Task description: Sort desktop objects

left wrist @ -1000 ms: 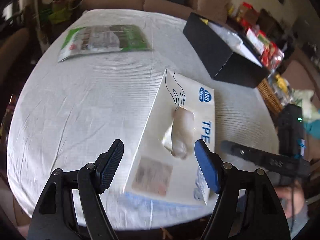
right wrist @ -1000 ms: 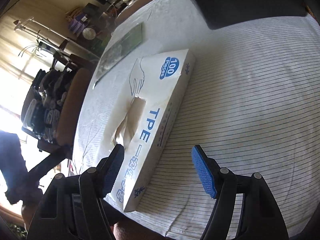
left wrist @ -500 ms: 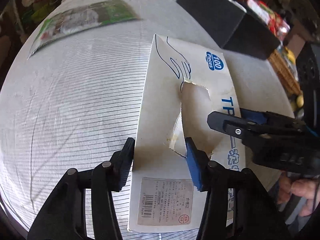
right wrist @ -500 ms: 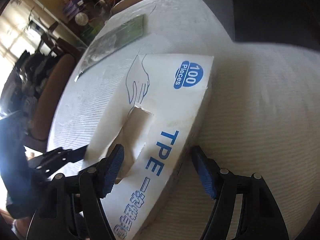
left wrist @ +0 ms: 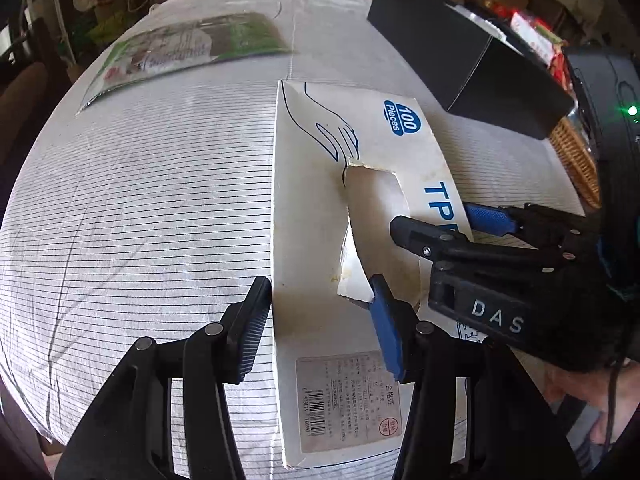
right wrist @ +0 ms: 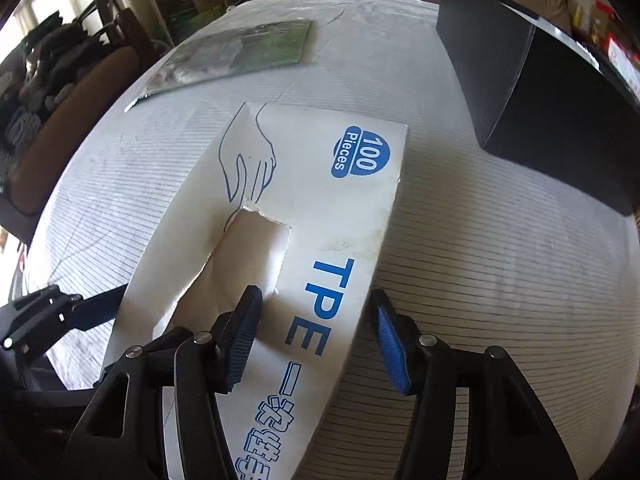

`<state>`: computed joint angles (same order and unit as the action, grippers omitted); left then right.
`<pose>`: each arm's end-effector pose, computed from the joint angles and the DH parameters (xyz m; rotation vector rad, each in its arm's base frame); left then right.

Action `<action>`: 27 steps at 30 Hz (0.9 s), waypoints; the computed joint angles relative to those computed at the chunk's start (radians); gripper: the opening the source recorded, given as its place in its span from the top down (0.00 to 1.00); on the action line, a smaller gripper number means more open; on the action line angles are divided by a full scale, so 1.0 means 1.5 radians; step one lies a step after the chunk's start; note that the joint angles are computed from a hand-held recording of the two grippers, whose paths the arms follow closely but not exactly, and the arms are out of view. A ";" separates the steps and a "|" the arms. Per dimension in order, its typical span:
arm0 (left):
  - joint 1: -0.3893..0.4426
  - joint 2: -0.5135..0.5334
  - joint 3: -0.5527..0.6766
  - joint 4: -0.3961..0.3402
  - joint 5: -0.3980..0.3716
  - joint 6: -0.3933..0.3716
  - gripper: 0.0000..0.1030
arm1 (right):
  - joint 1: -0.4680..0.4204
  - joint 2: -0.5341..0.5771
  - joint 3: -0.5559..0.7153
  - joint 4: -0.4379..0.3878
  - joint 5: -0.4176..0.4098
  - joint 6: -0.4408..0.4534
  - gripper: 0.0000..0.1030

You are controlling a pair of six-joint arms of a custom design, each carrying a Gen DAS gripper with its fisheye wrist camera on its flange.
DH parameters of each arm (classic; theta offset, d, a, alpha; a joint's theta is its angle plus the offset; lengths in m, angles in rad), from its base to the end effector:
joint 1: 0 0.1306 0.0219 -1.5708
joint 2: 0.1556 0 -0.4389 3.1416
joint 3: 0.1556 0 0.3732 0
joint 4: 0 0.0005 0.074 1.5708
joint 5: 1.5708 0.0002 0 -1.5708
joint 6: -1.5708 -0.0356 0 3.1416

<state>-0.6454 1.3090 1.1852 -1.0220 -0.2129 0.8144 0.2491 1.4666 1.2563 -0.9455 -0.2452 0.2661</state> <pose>0.3161 -0.2292 0.4217 -0.2878 2.6656 -0.1722 0.4370 0.1196 0.3916 -0.7575 2.5997 0.3287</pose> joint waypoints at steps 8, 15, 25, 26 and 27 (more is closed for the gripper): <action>-0.037 0.001 0.093 -0.055 -0.061 -0.035 0.54 | -0.063 -0.025 0.021 -0.005 -0.100 -0.009 0.47; -0.038 0.051 0.239 -0.074 -0.074 -0.086 0.54 | -0.127 -0.016 0.147 -0.047 -0.167 0.002 0.50; 0.041 0.295 0.616 -0.147 0.005 -0.189 0.54 | -0.185 0.167 0.476 -0.157 -0.175 -0.030 0.52; 0.050 0.336 0.677 -0.174 0.014 -0.200 0.54 | -0.186 0.203 0.531 -0.185 -0.168 -0.035 0.52; 0.060 0.379 0.742 -0.202 0.021 -0.209 0.54 | -0.188 0.246 0.601 -0.224 -0.164 -0.039 0.52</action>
